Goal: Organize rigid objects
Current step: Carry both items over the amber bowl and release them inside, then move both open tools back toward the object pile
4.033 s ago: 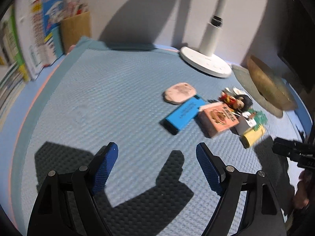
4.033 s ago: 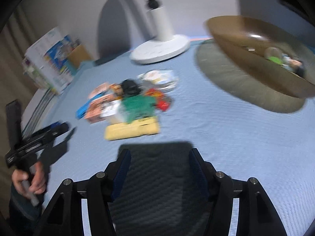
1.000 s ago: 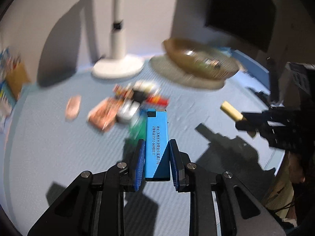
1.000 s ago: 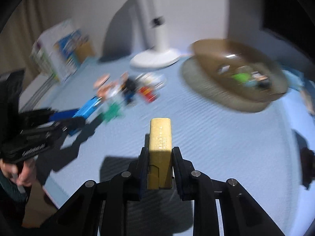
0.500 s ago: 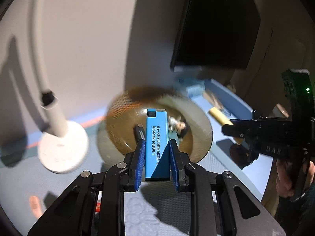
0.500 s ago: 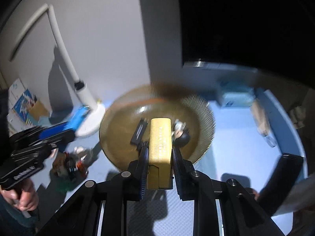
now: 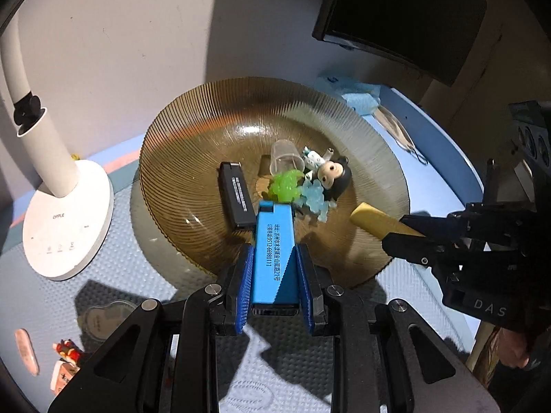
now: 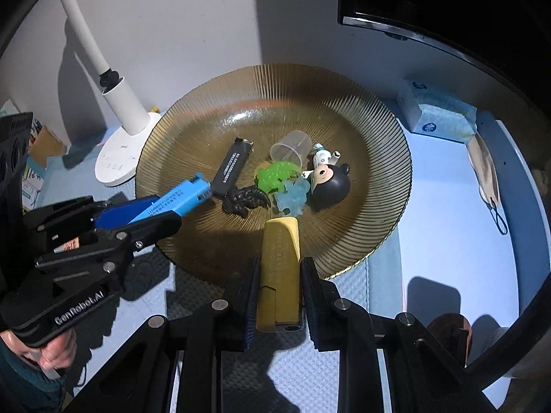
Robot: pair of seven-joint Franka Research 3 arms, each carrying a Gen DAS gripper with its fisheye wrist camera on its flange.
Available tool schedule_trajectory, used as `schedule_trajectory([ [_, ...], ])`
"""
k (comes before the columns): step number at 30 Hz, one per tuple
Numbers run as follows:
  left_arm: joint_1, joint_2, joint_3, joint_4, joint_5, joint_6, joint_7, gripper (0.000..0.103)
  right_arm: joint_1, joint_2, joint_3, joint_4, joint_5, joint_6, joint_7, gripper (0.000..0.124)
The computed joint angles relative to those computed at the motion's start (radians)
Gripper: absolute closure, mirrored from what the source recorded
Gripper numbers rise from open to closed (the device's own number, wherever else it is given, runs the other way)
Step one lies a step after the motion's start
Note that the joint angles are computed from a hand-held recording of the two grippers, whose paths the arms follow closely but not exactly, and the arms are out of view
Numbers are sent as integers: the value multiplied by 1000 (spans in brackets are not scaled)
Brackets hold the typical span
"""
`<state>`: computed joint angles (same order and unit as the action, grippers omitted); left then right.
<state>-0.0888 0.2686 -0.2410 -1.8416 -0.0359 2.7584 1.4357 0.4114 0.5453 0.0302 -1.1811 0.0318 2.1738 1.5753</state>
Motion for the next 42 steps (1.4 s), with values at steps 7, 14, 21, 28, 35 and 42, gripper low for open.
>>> schedule_trajectory([
  [7, 65, -131, -46, -165, -163, 216, 51, 24, -28, -102, 11, -156, 55, 187, 25, 69],
  [14, 22, -346, 25, -379, -408, 305, 199, 24, -51, -207, 53, -307, 144, 291, -31, 69],
  [21, -12, -596, 124, -625, -356, 365, 116, 24, -26, -292, 93, -413, 209, 339, -116, 69],
  [28, 33, -764, 187, -819, -302, 367, 11, 24, 10, -304, 139, -497, 344, 358, -191, 66],
  [35, 302, -714, 13, -947, -134, 387, -155, 24, 54, -203, 155, -531, 390, 422, -211, 66],
  [42, 134, -612, 219, -969, -97, 476, -170, 24, 76, -174, 158, -599, 356, 584, -240, 66],
])
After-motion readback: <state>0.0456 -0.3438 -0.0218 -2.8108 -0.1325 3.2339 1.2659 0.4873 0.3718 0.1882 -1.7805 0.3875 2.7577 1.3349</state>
